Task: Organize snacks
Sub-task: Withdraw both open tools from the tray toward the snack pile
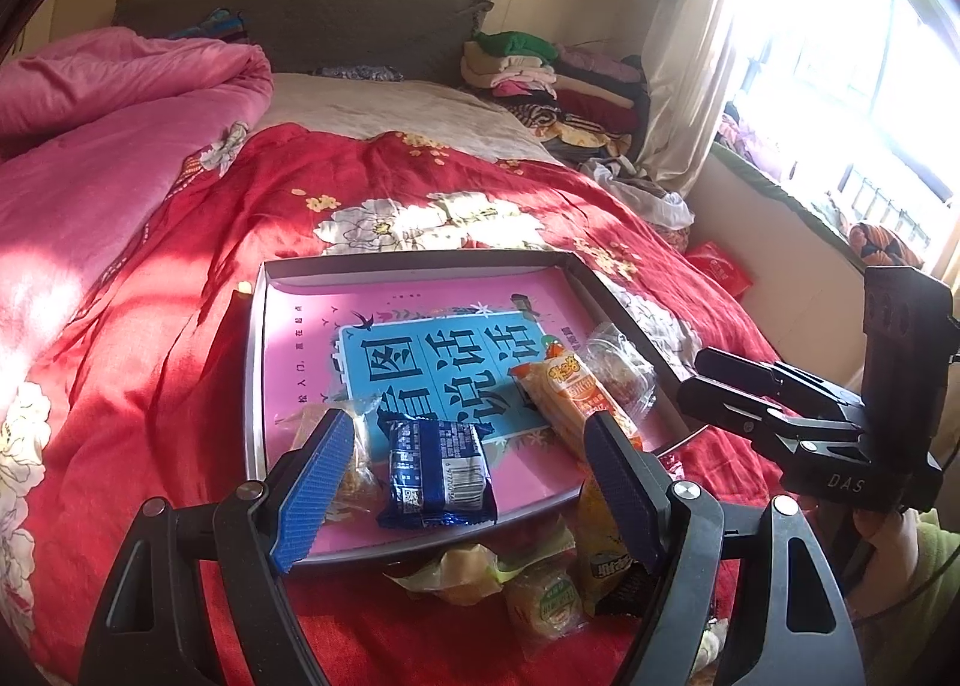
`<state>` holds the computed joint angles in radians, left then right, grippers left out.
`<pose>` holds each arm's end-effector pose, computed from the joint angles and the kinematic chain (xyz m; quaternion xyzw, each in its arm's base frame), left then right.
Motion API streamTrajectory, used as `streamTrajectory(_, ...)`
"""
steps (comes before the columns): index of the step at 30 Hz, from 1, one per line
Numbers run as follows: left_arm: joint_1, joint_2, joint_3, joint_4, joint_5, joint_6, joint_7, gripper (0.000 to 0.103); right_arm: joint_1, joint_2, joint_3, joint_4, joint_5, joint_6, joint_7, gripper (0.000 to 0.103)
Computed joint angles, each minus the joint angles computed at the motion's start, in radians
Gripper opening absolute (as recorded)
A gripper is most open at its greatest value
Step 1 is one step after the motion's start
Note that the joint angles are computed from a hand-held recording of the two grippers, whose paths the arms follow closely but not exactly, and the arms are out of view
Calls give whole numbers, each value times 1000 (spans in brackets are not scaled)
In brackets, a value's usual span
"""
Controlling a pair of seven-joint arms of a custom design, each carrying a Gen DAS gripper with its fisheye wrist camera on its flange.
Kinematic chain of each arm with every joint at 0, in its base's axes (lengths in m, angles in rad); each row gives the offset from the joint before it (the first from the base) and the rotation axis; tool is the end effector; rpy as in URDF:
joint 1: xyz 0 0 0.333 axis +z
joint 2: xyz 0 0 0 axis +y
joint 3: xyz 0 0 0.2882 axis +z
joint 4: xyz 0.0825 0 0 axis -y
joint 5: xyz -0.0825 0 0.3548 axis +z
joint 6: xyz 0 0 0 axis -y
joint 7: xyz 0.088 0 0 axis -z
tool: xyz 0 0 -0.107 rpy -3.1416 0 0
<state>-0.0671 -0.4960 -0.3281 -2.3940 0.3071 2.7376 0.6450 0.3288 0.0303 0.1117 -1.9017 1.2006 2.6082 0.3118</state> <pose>0.3963 -0.1998 0.5676 -0.7205 0.5490 -0.3536 0.2334 0.5361 0.2299 0.5293 -0.7995 0.3133 -0.0948 0.5037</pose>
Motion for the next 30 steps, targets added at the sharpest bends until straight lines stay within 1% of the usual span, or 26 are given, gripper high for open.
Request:
streamTrajectory(4, -25, 0, 11, -2, -24, 9, 15, 80, 0, -11, -1, -13, -9, -3, 9, 64)
streamTrajectory(18, -69, 10, 13, 11, -64, 11, 73, 80, 0, -37, -19, -39, -46, -5, 62, 64)
streamTrajectory(30, -114, 33, 11, 34, -99, -8, 127, 80, -6, -54, -29, -63, -97, -46, 118, 64)
